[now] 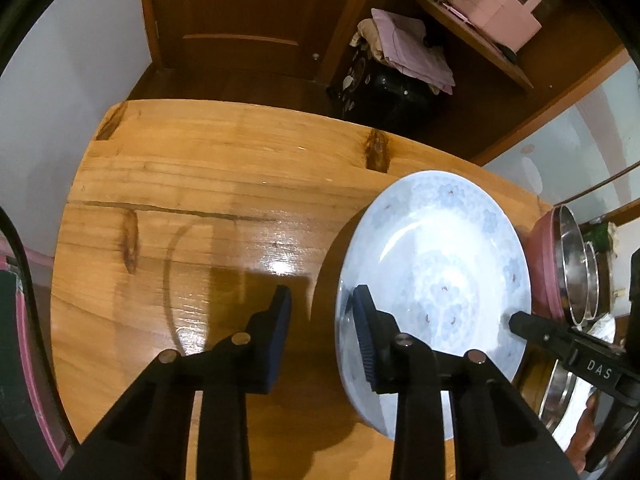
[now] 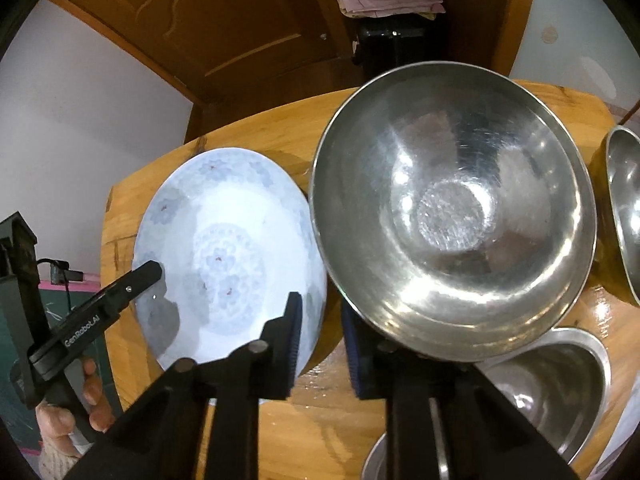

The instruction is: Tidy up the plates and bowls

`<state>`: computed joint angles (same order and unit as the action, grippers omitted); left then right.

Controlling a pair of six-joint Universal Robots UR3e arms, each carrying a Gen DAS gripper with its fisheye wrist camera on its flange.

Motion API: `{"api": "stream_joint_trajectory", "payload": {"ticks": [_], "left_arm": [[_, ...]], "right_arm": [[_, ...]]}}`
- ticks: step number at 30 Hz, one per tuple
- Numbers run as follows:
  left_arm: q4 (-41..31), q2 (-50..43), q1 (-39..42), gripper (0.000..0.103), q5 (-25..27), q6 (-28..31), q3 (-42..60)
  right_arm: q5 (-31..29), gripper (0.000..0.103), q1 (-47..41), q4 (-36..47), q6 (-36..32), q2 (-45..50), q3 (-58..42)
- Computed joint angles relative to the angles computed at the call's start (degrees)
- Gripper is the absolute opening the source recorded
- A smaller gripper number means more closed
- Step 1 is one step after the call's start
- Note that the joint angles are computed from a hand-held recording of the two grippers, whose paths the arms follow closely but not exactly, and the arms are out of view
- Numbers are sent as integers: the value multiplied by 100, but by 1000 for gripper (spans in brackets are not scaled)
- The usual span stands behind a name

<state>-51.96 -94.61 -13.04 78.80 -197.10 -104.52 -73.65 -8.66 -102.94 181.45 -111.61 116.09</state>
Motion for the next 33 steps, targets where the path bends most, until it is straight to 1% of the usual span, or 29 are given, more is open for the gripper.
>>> {"api": "stream_joint_trajectory", "payload": {"ticks": [1, 2, 3, 4, 6, 7, 9, 11, 14, 17, 20, 23, 27, 29, 31, 32, 33], "left_arm": [[-11, 3, -19, 22, 4, 16, 10], [-26, 5, -41, 19, -20, 22, 27], [-51, 0, -63, 12, -30, 25, 54], [-106, -20, -108, 8, -17, 16, 112], [-245, -79, -264, 8, 202, -1, 262], [-302, -61, -275, 8, 225, 14, 275], [-421, 64, -179, 8, 91, -35, 185], [-495, 214, -68, 8, -50, -46, 58], [-698, 556, -38, 8, -73, -99, -91], [-864, 931, -60, 8, -68, -124, -221], [-1185, 1444, -38, 8, -124, -121, -300], [-1678, 1961, -117, 8, -93, -183, -231], [-2590, 2656, -354, 8, -6, -417, 137], [-3012, 2993, -463, 8, 9, -524, 305], [-3581, 3343, -633, 8, 97, -640, 604], [-3801, 3459, -800, 8, 189, -750, 768], [-3968, 3547, -936, 8, 257, -838, 901]], "right_arm": [[-48, 11, 102, -113, 71, 78, -11], [-107, 7, 170, -166, 68, 123, -28], [-137, 7, 240, -223, 75, 167, -43], [-181, 7, 301, -263, 118, 186, -54], [-312, 7, 450, -404, 217, 235, -66], [-351, 7, 479, -411, 216, 234, -70], [-358, 7, 481, -357, 172, 198, -71], [-235, 7, 391, -221, 41, 73, -46], [-79, 7, 274, 68, -125, -114, -74], [-121, 7, 345, 334, -166, -329, -180], [-64, 7, 332, 701, -243, -609, -313], [34, 7, 274, 1249, -355, -1033, -486], [145, 7, 158, 2272, -554, -1733, -884], [238, 7, -9, 2905, -739, -2103, -1138], [351, 7, -280, 3819, -1024, -2533, -1592], [386, 7, -394, 4147, -1154, -2662, -1773], [429, 7, -597, 4734, -1396, -2871, -2129]]}}
